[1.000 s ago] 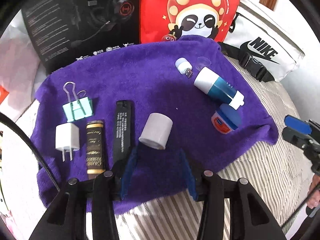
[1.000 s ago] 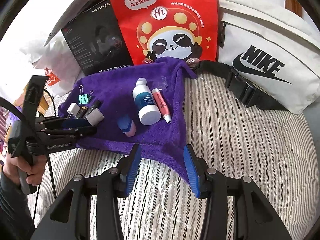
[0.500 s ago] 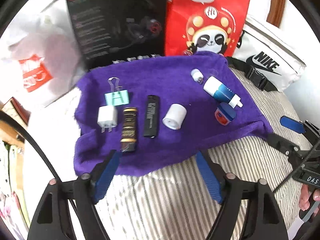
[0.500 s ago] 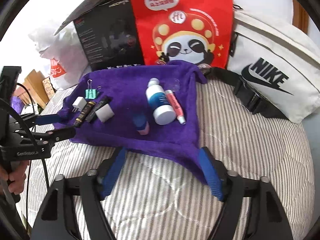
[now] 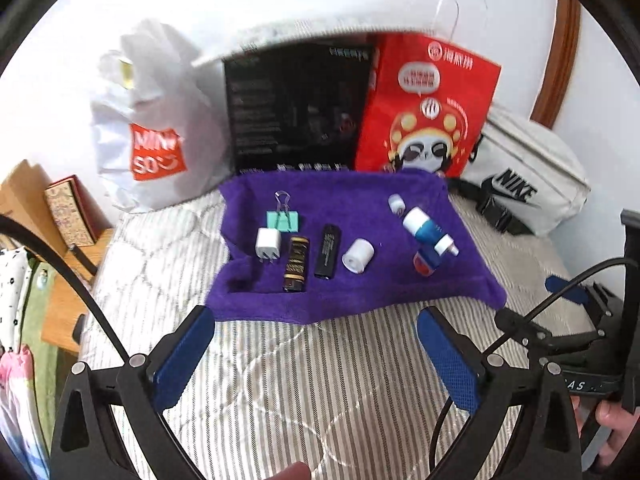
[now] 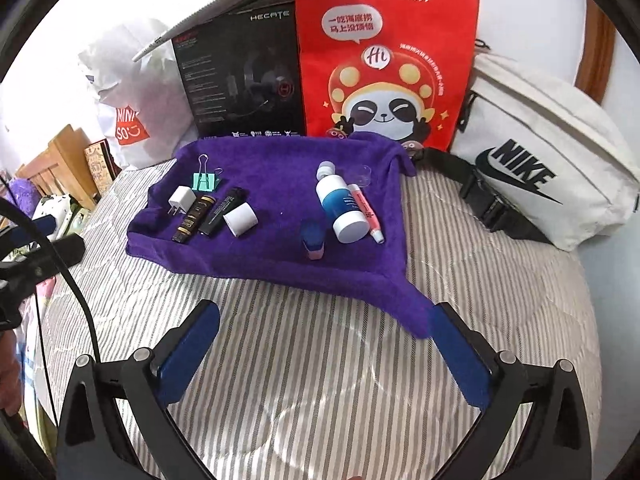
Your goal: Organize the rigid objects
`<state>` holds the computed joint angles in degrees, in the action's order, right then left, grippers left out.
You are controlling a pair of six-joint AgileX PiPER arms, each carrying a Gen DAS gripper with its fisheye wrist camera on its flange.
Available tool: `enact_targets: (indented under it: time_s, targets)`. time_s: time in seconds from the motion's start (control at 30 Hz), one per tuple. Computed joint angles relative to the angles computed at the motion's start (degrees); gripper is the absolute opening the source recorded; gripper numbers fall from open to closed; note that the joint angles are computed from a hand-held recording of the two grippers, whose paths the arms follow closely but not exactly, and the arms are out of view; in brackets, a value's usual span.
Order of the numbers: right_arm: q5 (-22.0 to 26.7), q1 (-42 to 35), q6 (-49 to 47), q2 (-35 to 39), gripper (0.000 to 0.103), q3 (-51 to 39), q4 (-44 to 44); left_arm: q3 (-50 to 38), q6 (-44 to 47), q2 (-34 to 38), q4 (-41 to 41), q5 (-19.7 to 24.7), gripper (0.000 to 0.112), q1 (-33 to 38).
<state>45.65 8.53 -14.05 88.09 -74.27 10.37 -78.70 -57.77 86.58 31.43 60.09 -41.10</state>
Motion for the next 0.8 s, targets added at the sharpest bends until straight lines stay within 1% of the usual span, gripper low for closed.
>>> enact_targets:
  time_s: [0.13,0.3,0.43,0.67,0.8]
  targets:
    - [2.6,0.6,3.2,-2.9,0.103,0.0,-2.6,-0.2,-4.1,-1.6,3.4,3.3,0.102,-2.8]
    - [5.6,0.5,4.8,-5.9,0.103,0.0,-4.1,0.1,-7.1,-2.9,5.3,5.6,0.102,-6.0]
    - [6.7,-0.5,4.9,-7.1,0.103,-0.2,-3.8,0.9,-8.5,-3.9,4.7,5.5,0.102,-6.8]
    - [7.4,-2.0,6.1,-7.9,0.103,-0.7,-4.3,0.2,-10.0,-3.7,6.1,9.1,0.102,-9.3]
    - [7.7,-2.5,6.3,-8.6,0.103,-0.7,-4.9,0.0,-9.1,-3.6,5.3,9.4,0.102,-9.4]
